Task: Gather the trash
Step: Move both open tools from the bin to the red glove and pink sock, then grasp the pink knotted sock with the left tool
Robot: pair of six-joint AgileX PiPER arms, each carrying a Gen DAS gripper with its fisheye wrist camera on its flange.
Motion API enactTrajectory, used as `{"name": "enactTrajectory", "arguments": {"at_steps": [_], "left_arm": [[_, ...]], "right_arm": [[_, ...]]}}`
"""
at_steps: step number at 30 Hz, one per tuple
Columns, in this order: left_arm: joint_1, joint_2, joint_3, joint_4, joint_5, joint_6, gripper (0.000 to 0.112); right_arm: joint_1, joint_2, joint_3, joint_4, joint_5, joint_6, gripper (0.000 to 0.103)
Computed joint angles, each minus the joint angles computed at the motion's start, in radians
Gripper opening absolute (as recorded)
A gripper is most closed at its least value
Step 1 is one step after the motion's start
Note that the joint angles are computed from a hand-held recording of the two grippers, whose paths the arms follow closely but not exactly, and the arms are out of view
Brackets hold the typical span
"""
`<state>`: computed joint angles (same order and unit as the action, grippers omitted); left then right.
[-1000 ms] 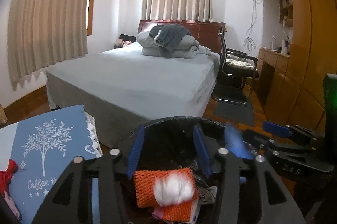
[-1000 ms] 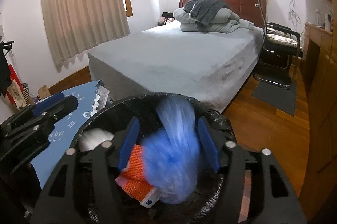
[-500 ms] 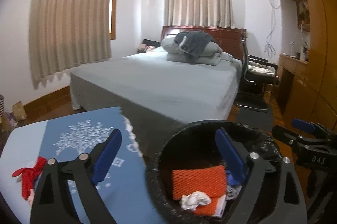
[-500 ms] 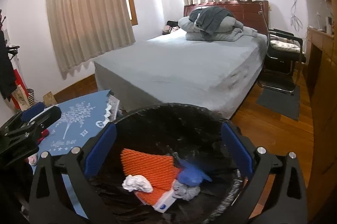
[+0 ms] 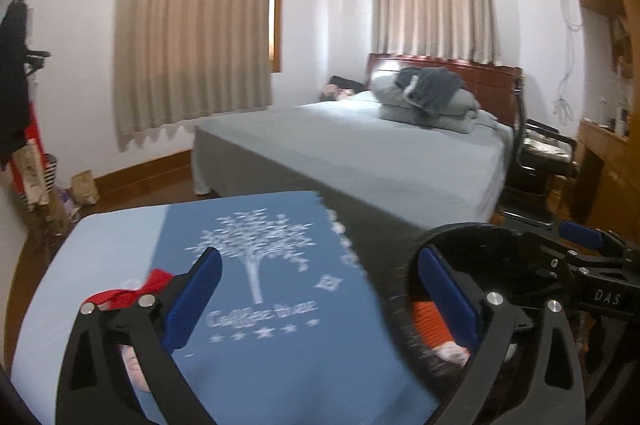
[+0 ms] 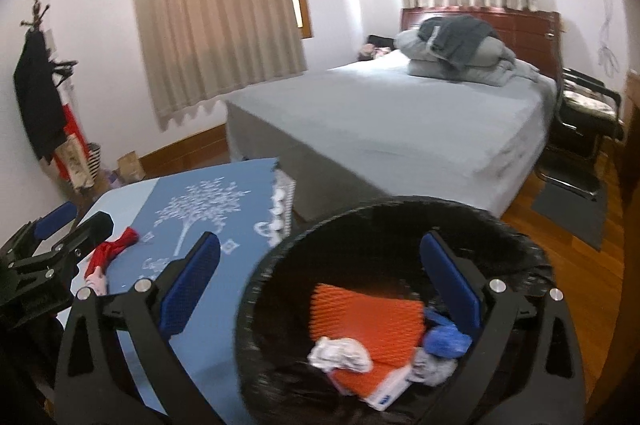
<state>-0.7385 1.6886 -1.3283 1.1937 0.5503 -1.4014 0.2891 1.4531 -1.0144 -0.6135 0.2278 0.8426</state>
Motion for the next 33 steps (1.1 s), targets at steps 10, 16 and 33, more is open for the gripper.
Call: {"name": "enactTrajectory", "arguments": {"at_steps": [10,16,33], "left_arm": [[0.119,-0.125,0.220,0.097,0.040,-0.151,0.097],[0.196,-0.146,0.303,0.102,0.034,-0.201,0.097],[0.310,-0.019,0.308,0.005,-0.064,-0.173,0.088]], "right_arm": [[0.170,0.181,-0.162,-0.054,0.022,0.068,0.097],[0.227,0.275,-0.246,-0.044,0.029,0.053,0.097],[0.241,0.381,-0.307,0.013,0.033,-0.010,0.097]]}}
